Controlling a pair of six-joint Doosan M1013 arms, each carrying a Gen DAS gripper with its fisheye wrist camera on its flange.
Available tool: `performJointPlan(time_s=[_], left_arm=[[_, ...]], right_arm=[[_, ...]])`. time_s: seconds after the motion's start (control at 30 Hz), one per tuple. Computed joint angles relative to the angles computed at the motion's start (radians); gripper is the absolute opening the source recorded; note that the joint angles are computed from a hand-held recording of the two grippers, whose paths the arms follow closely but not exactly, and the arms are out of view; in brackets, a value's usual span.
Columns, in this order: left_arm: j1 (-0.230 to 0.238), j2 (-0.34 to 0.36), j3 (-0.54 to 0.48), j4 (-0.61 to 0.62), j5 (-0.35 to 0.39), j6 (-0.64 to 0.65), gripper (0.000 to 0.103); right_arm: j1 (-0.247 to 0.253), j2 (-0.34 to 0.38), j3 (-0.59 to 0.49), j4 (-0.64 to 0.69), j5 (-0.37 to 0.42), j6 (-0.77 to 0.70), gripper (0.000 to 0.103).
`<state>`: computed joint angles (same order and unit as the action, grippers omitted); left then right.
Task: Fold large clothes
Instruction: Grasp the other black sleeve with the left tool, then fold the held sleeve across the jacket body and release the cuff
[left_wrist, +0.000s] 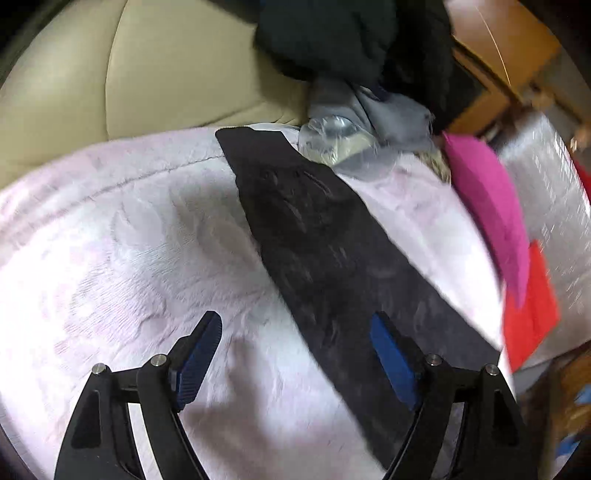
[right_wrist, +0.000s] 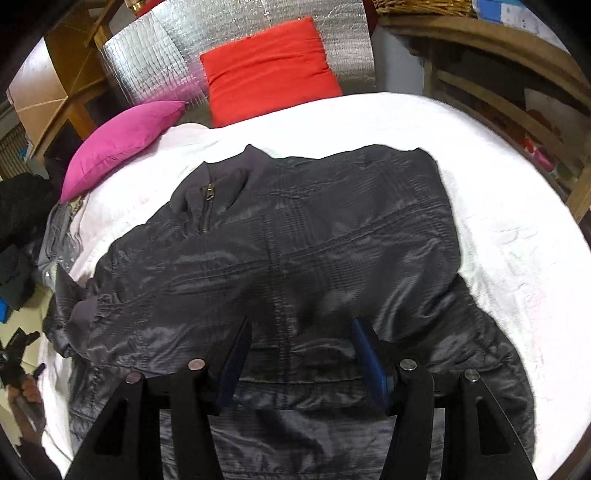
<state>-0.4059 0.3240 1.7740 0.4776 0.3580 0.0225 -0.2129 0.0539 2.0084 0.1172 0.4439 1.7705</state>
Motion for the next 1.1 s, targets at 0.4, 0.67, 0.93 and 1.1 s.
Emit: performJointPlan(time_s=[0.4,0.67,0.93,1.1], left_arm=[[0.043,0.082,-0.047,-0.187,-0.100,0.125,0.041],[-0.004,0.076,-0.094,0.127,0.029,-0.064,0.010],[-0.121,0.001,-0.110,0.523,0.105,-0.255,0.007],[-0.221,-0.021,-0.110,0.676,0.117,-0.252,0.006]], right_arm=[[0.003,0.014,0.002,0.056,-0.002,-0.024,0.061],[-0.011,0.014,0.002,0.082,-0.010,-0.034,0.061],[-0.033,-0.010,0.017,0.182,-0.021,-0.092,0.061],[-0.054,-0.014,0.020,0.309,0.005,-0.186,0.061]])
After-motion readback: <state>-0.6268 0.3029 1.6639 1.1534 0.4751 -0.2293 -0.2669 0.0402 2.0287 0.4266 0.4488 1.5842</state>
